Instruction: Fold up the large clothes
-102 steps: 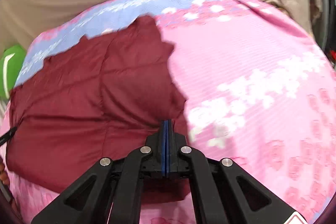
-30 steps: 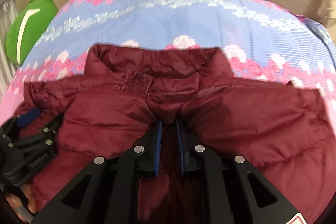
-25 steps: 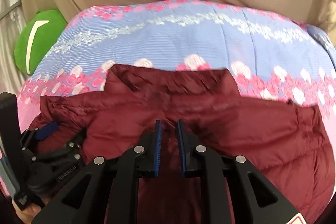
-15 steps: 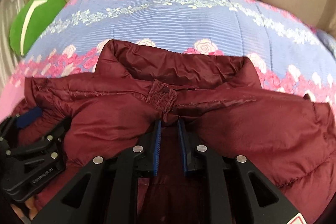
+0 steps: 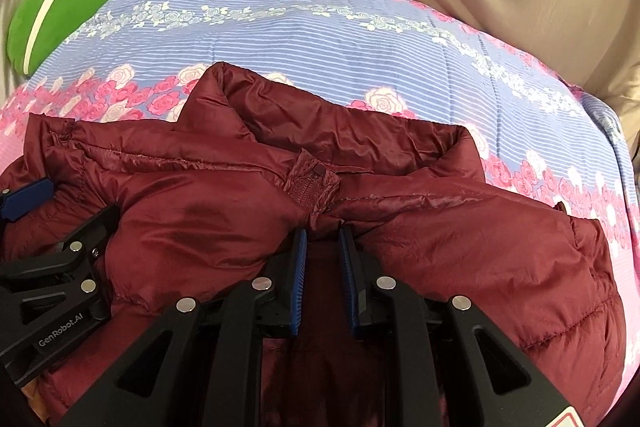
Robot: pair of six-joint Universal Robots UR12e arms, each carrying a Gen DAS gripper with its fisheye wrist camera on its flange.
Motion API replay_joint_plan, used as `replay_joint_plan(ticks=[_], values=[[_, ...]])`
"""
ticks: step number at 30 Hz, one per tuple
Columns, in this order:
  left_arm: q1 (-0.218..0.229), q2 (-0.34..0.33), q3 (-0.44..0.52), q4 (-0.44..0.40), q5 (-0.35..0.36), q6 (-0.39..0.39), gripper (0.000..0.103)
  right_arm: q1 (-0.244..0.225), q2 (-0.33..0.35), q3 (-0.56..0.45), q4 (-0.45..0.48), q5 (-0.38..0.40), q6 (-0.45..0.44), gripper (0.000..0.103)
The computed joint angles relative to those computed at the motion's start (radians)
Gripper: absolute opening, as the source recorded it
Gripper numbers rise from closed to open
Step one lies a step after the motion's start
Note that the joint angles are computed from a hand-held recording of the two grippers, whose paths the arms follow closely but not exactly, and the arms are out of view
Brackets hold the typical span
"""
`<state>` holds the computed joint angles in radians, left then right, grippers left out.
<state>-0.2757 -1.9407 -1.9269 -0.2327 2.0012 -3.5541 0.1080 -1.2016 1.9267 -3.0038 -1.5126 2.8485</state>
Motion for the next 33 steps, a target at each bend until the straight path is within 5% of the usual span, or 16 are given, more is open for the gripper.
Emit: replay_joint_plan(ticks=[10, 20, 26, 33], values=[[0.012, 0.043, -0.041, 0.018, -0.049, -0.026, 0.08, 0.007, 0.002, 0.006, -0.024, -0.023, -0.011, 0.018], [0.01, 0.175, -0.168, -0.006, 0.025, -0.106, 0.087, 0.003, 0.0, 0.007, -0.019, -0.007, -0.003, 0.018], [0.064, 0.238, -0.254, -0.01, -0.127, -0.215, 0.087, 0.0, 0.0, 0.008, -0.019, 0.001, -0.004, 0.018], [0.076, 0.236, -0.279, 0.02, -0.2, -0.258, 0.087, -0.005, -0.003, 0.003, 0.006, 0.019, 0.001, 0.018]])
